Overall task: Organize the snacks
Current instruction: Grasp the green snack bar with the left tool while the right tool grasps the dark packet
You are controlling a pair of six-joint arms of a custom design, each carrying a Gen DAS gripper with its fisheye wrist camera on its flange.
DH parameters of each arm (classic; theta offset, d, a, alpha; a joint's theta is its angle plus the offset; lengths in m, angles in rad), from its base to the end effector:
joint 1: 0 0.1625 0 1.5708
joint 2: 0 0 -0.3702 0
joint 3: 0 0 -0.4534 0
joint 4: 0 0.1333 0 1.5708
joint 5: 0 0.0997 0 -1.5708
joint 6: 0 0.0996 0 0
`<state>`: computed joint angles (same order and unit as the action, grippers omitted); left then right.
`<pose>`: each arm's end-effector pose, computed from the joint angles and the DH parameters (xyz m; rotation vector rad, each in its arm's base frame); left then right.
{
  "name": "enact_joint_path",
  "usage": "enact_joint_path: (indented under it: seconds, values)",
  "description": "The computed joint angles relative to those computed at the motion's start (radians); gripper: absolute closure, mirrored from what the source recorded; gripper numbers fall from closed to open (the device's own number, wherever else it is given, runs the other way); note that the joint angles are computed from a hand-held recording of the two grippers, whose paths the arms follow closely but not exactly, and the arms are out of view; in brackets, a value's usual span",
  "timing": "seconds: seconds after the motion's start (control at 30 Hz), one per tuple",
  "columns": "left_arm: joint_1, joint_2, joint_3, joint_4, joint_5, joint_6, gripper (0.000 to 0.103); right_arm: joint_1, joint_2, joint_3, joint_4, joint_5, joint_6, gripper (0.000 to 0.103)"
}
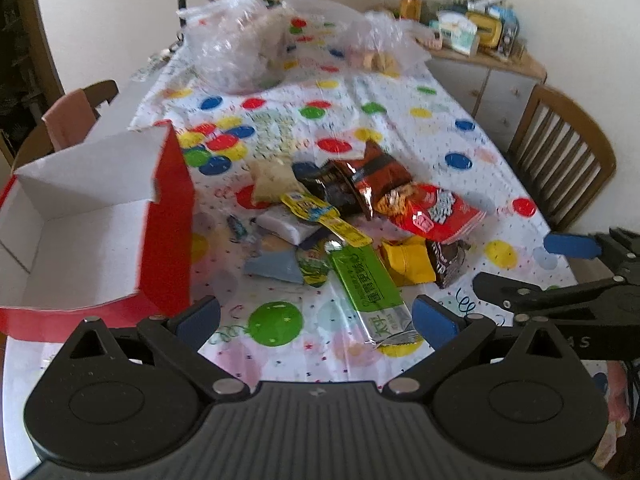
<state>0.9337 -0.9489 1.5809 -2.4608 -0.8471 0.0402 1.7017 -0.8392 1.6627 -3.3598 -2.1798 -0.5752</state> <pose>-0.2544 -0.6787 0.1488 0.7038 2.3621 -0.5792 0.1644 -0.6636 0.1409 0.4172 -2.1715 0.9643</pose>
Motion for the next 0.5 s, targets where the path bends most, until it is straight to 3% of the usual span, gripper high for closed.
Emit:
enact_joint_path:
  seconds: [0.5]
  values:
    - [0.035, 0.219, -0.224, 0.186, 0.031, -0.108, 0.001, -0.105, 0.054, -0.134, 0.237, 0.083, -0.105, 0.020]
